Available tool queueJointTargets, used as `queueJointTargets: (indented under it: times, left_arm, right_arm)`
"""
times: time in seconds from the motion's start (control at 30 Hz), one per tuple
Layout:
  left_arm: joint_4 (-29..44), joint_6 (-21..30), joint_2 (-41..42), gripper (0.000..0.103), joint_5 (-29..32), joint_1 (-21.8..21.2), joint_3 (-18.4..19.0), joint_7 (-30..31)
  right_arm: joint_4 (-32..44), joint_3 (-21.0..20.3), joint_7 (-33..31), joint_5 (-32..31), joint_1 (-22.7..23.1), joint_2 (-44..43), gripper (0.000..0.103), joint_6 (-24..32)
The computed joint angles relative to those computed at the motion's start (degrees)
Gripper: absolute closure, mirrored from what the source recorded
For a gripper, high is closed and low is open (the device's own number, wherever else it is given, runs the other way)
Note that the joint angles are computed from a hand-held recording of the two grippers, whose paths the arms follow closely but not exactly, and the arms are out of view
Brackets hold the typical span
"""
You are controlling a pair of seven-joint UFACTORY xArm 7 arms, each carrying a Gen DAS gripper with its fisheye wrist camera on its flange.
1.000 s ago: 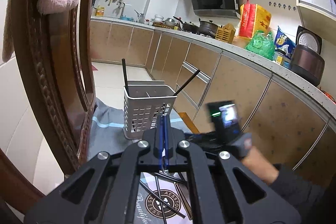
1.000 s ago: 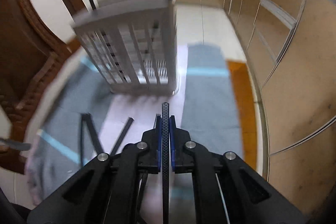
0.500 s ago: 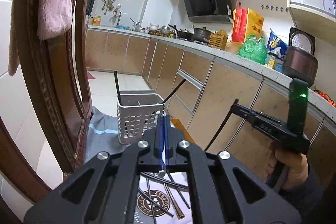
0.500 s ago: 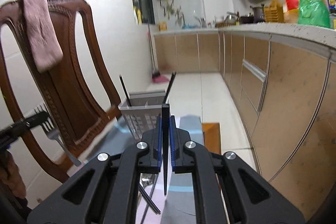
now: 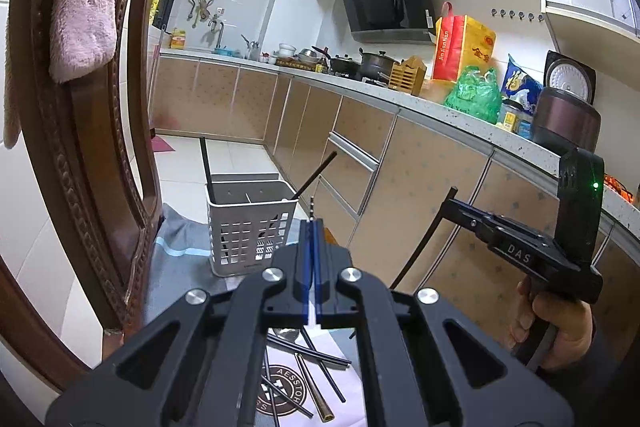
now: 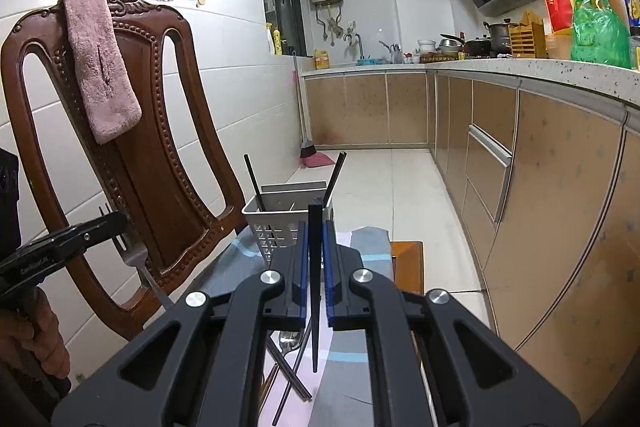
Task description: Organize utensils
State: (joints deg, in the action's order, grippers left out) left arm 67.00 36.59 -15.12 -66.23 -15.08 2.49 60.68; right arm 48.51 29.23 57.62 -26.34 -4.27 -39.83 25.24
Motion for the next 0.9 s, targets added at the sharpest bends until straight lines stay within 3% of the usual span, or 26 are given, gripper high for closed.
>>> queueJointTargets:
  times: [0.47, 0.6, 0.77, 0.9]
  left_arm:
    - [0.4, -0.2, 0.5, 0.101, -0.6, 0.1, -0.1, 0.1]
    - [0.9, -0.3, 1.1, 0.101, -2.0, 0.3, 0.1, 0.8]
    - [2.1, 0.2, 2.3, 0.101, -3.1, 1.2, 0.1, 0.5]
    - [3.1, 0.4, 3.9, 0.101, -2.4, 2.2, -0.2, -0.1]
  right_arm:
    - [0.7, -0.2, -0.6, 0.1, 1.3, 0.9, 0.096, 0.9]
    - [2.7, -1.0, 0.1, 0.4, 0.8, 1.9, 0.096, -1.1]
    - [15.0, 2.3, 2.3, -4.3, -7.7, 10.2, 0.096, -3.7]
    - [29.3, 10.2, 10.5, -16.4, -17.9, 21.5, 0.096, -2.3]
